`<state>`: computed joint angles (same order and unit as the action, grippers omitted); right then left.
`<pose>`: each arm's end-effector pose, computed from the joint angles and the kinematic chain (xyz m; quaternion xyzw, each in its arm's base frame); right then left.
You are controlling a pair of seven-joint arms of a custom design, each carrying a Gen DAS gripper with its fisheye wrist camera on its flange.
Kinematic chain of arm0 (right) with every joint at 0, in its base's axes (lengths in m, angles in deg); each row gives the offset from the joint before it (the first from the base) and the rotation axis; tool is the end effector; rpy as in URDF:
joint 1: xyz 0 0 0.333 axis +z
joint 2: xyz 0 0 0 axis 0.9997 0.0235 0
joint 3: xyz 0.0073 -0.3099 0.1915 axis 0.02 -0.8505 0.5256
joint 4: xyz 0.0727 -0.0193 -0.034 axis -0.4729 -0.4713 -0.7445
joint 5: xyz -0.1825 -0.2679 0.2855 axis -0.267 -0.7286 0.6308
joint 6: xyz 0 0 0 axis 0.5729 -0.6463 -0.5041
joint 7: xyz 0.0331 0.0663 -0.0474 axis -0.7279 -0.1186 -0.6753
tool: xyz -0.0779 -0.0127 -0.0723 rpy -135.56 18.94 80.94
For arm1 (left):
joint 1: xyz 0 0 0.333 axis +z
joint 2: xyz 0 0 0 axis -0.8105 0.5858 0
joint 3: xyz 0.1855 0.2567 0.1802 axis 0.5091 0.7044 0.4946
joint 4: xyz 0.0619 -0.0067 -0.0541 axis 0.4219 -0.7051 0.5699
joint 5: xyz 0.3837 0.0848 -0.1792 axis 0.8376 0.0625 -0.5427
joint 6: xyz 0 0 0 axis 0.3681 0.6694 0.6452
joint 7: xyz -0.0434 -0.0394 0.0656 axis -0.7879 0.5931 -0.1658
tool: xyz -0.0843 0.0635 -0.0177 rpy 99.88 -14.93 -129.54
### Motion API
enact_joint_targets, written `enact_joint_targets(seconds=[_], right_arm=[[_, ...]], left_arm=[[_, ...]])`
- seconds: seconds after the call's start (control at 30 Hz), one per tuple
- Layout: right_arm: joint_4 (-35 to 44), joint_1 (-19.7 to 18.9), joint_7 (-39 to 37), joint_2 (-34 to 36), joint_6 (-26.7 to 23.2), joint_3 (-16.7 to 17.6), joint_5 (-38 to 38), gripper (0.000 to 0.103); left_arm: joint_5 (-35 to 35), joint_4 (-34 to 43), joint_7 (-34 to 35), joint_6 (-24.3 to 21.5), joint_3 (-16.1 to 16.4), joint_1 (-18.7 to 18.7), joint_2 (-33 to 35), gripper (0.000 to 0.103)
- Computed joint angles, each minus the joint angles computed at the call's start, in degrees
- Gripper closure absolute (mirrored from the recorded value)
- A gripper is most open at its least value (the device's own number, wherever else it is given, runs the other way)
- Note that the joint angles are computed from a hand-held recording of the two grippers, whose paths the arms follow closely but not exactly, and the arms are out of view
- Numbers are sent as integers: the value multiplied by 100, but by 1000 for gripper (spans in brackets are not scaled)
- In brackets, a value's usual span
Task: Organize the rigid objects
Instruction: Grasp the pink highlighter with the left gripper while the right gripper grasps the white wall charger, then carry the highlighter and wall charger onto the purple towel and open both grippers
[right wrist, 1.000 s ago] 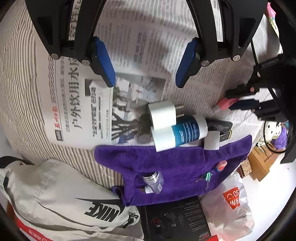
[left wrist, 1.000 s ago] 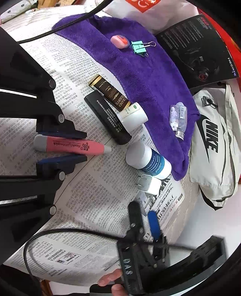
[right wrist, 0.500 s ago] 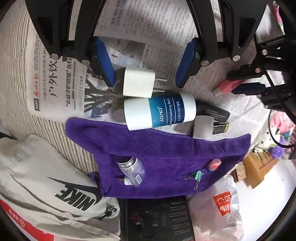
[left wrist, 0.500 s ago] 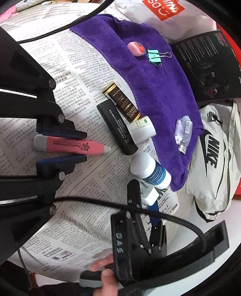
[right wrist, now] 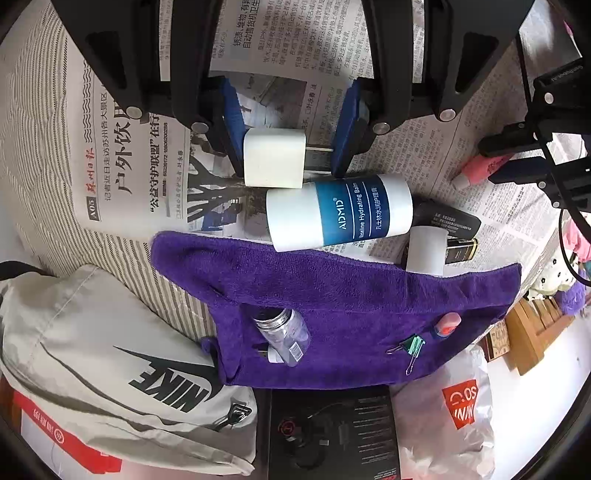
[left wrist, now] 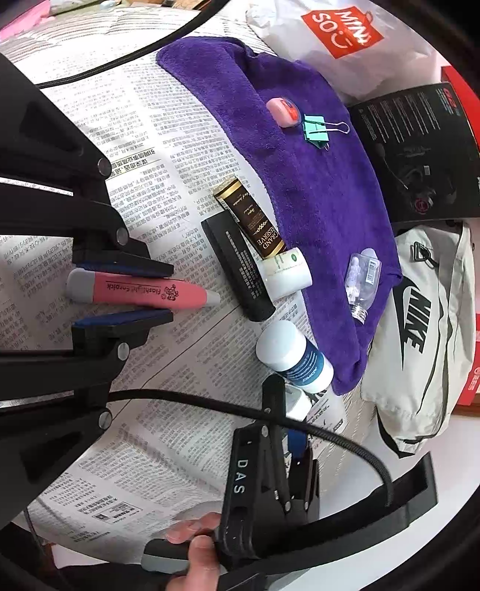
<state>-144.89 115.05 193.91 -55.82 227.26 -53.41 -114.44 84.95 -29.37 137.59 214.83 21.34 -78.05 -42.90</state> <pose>0.4881 0.3401 0.4154 -0.5967 0.7401 -0.2380 0.1987 0.5316 -0.4729 0.4458 -0.3048 0.9079 -0.2731 0.0907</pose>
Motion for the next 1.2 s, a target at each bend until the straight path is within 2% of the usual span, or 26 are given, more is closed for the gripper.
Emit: enact_joint_targets(seconds=[0.2,0.67,0.97,1.2], right_arm=[[-124,6,-292,-155,-86,54,257,59],[-319,-239,-296,-648,243,231,374,59],[-20,-302,-749,-453,387,187,542,59],[603,-293,-1317,-23,538,18,615,59]], left_arm=[[-273,61,156,-140,-80,106,8,86],[-685,121,200,-167,-59,231,-177,86],[-643,461,18,-197,81,301,-52,86],[-401,1059,-329,-260,246,355,300,86]])
